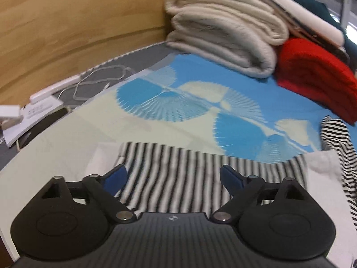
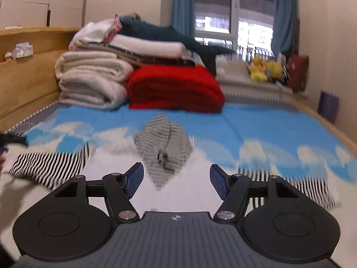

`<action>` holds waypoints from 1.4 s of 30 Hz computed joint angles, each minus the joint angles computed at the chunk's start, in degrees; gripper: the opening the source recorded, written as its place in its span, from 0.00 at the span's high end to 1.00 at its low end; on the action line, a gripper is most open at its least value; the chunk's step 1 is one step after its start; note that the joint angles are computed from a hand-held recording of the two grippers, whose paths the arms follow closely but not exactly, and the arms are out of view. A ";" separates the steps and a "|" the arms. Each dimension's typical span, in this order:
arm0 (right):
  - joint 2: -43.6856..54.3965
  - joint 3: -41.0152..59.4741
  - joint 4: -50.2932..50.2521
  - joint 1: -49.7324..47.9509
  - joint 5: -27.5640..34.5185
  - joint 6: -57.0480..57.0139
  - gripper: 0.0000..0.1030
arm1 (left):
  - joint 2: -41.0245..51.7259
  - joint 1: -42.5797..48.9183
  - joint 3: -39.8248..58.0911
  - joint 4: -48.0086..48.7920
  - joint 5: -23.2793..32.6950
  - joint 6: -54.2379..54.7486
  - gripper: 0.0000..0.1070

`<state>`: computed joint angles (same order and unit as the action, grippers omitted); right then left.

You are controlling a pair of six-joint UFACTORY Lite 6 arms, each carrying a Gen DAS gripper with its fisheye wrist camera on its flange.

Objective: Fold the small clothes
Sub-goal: 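Lower the left tool onto a striped sleeve cuff and close it, then fold the held sleeve across the white body and open the left tool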

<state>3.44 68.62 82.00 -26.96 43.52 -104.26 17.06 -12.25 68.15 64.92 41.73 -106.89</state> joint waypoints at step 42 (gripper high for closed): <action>43.61 54.05 -26.54 7.32 -1.68 50.02 0.67 | 31.78 -24.87 53.52 -22.54 0.96 16.26 0.55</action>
